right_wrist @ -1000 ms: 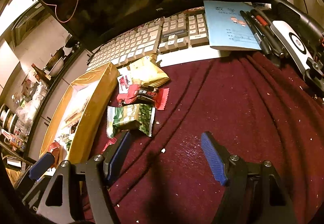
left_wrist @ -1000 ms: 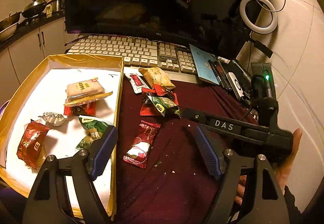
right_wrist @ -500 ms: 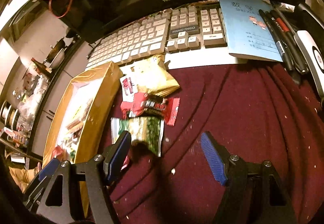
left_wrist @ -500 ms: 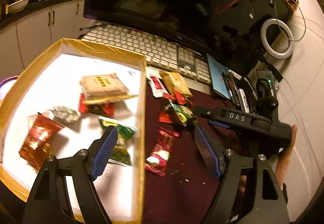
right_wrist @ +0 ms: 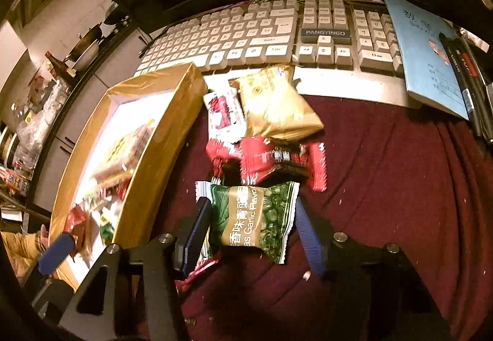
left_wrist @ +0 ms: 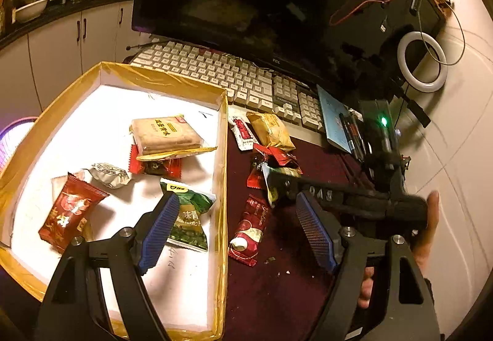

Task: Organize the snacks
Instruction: 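Grasp the green pea bag with the right gripper while the left grasps the red-and-black candy, then carry the green pea bag with right and the red-and-black candy with left over the tray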

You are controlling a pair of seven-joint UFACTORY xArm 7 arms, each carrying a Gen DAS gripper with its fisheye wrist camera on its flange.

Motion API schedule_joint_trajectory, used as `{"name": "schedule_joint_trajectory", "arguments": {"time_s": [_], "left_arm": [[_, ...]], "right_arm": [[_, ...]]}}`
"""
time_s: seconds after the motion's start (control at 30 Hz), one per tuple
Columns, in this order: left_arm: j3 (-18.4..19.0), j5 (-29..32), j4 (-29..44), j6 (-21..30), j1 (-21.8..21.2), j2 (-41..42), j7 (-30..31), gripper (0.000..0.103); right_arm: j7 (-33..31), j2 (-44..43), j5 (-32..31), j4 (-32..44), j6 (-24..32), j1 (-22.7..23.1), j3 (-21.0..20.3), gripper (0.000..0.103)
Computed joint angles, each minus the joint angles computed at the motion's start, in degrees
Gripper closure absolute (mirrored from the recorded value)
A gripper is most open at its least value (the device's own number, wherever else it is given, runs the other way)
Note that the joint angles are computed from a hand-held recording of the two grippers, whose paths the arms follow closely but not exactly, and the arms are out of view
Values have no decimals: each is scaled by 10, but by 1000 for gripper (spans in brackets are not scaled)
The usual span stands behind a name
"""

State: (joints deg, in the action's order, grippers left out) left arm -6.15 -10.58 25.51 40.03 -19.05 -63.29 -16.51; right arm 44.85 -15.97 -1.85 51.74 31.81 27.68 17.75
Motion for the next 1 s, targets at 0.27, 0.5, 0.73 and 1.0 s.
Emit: {"name": "schedule_joint_trajectory", "arguments": {"time_s": [0.27,0.5,0.73,1.0], "left_arm": [[12,-23,24,-16,-46,34,37,25],[-47,31,146,-14,-8,240,41,35],[-107,164,240,89,27,388,-3,72],[-118,251,238,99,7,388,-51,78]], "right_arm": [[39,-140,23,-140,-103,19,0,80],[124,-277,27,-248,-145,-43,25,82],[140,-289,23,-282,-190,-42,21,82],[117,-273,32,-281,-203,-21,-1,82]]}}
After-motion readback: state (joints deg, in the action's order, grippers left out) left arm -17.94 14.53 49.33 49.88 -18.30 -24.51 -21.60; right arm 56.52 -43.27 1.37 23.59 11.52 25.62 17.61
